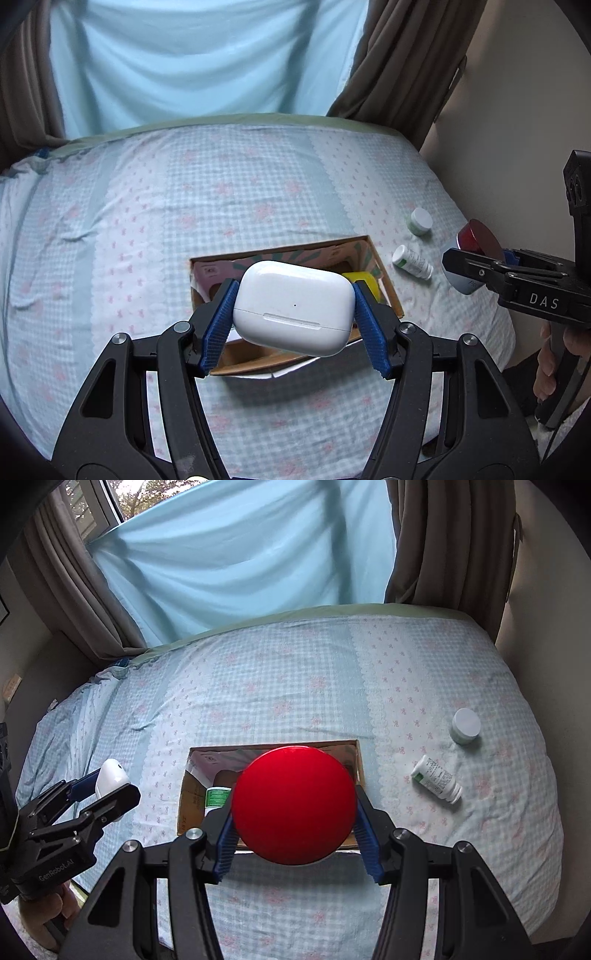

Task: Organize rigid objects
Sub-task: 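Carry earbud case with left tool while right tool carries red jar to box, then release earbud case from left tool while right tool releases red jar in box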

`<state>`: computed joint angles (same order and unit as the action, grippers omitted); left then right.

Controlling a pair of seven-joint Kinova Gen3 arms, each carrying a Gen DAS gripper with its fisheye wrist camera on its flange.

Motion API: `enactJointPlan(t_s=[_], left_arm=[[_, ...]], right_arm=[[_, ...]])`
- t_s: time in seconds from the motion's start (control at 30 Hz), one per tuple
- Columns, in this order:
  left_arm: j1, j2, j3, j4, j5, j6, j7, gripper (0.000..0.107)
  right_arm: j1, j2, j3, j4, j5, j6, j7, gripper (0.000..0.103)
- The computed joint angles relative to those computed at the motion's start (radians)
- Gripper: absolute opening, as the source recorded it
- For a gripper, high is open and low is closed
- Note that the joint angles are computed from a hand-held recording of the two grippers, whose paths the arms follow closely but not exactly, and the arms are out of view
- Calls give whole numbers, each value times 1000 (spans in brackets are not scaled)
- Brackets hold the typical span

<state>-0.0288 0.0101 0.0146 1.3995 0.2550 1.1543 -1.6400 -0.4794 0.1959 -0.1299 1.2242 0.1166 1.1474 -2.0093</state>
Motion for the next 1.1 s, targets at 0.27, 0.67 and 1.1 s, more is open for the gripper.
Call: enactJointPlan(t_s=[0.27, 0.67, 1.1], left_arm=[[-60, 121, -17, -22, 30, 6, -58, 59], [-101, 403, 33, -193, 47, 87, -67, 59], [-59, 607, 58, -294, 0, 212, -26, 59]], right_arm=[[-38, 156, 3, -126, -25, 69, 26, 51], [-9, 395, 34, -310, -112, 182, 123, 51], [47, 658, 51, -614, -208, 404, 118, 51]])
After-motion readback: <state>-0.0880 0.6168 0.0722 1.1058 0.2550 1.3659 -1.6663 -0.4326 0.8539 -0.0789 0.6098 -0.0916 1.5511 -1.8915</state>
